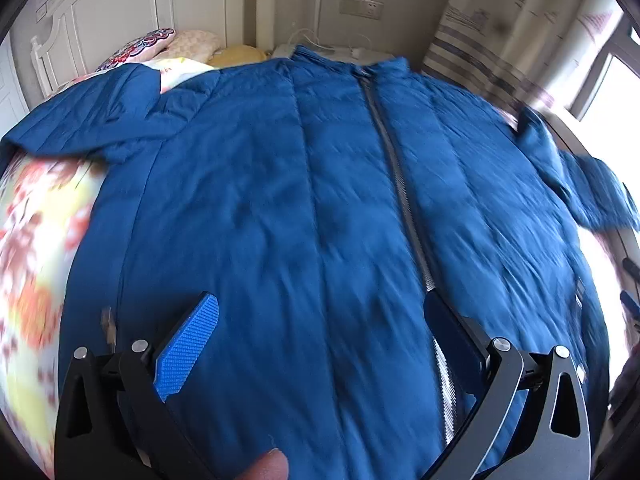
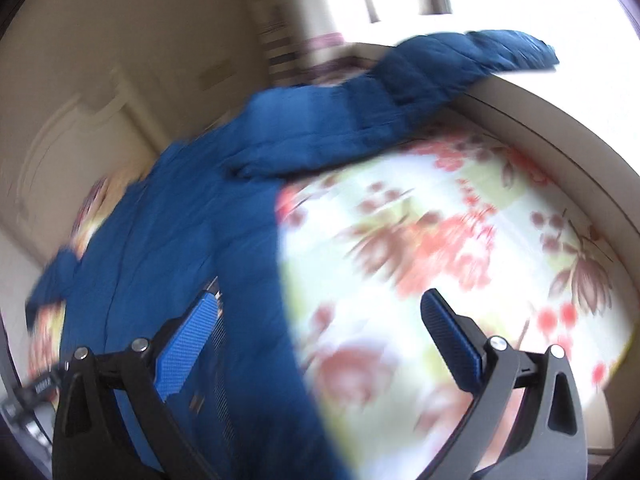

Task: Fold large clothes

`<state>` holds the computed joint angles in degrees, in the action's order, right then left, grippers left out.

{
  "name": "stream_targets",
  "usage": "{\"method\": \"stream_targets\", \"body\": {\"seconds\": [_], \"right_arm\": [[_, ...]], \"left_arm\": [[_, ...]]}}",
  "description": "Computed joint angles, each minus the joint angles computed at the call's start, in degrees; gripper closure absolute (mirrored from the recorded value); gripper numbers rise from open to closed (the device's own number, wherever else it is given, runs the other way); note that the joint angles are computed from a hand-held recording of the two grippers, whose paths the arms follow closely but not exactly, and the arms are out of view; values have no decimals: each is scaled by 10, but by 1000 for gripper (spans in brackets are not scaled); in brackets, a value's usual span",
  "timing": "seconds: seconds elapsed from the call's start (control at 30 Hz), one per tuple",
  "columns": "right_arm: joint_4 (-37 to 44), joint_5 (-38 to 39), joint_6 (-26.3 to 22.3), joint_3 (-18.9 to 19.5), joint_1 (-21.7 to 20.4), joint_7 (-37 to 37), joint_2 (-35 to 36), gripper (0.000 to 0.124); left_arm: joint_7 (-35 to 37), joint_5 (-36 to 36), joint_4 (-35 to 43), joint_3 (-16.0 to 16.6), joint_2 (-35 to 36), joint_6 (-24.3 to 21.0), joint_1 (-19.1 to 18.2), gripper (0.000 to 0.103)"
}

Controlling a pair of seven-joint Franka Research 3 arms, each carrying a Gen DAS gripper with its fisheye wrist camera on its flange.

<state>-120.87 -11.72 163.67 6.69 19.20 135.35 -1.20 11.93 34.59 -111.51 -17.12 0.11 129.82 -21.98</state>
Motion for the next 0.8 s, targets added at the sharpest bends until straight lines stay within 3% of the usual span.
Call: {"method": "stream_targets", "body": {"seconds": [0.1, 0.17, 0.3, 0.4, 0.43, 0.5, 0.57, 0.6, 0.63, 0.7, 0.73, 0.8], "right_arm": [[56, -8, 28, -29, -16, 39, 63, 23], [108, 13, 13, -46, -16, 33, 106, 23], [225, 27, -22, -89, 1, 35, 191, 25], [312, 40, -52, -115, 9, 45, 250, 27], [341, 33, -67, -129, 16, 53, 268, 33], [362, 15, -72, -149, 31, 72, 282, 61], [375, 6, -52, -158, 37, 77, 292, 102], [370, -23, -19, -183, 57, 102, 290, 110], [373, -59, 8, -214, 83, 127, 291, 113], [407, -139, 11, -276, 141, 173, 305, 114], [439, -171, 11, -285, 157, 171, 315, 114], [506, -195, 12, -262, 157, 126, 342, 114]], "left_arm": [[28, -11, -8, 15, 11, 35, 16, 5], [27, 4, -19, 18, 11, 60, 21, 4], [22, 43, 1, 11, 30, 20, 12, 4], [23, 41, 5, 14, 32, 16, 10, 4], [22, 40, 4, 16, 32, 19, 10, 4], [21, 40, 2, 18, 31, 26, 12, 4], [20, 41, 2, 19, 31, 30, 12, 4], [20, 41, 2, 19, 31, 32, 13, 4], [18, 43, 1, 19, 31, 33, 13, 4], [16, 44, -3, 19, 28, 37, 13, 4], [14, 44, -5, 20, 27, 41, 14, 4], [8, 46, -13, 20, 21, 52, 16, 4]]}}
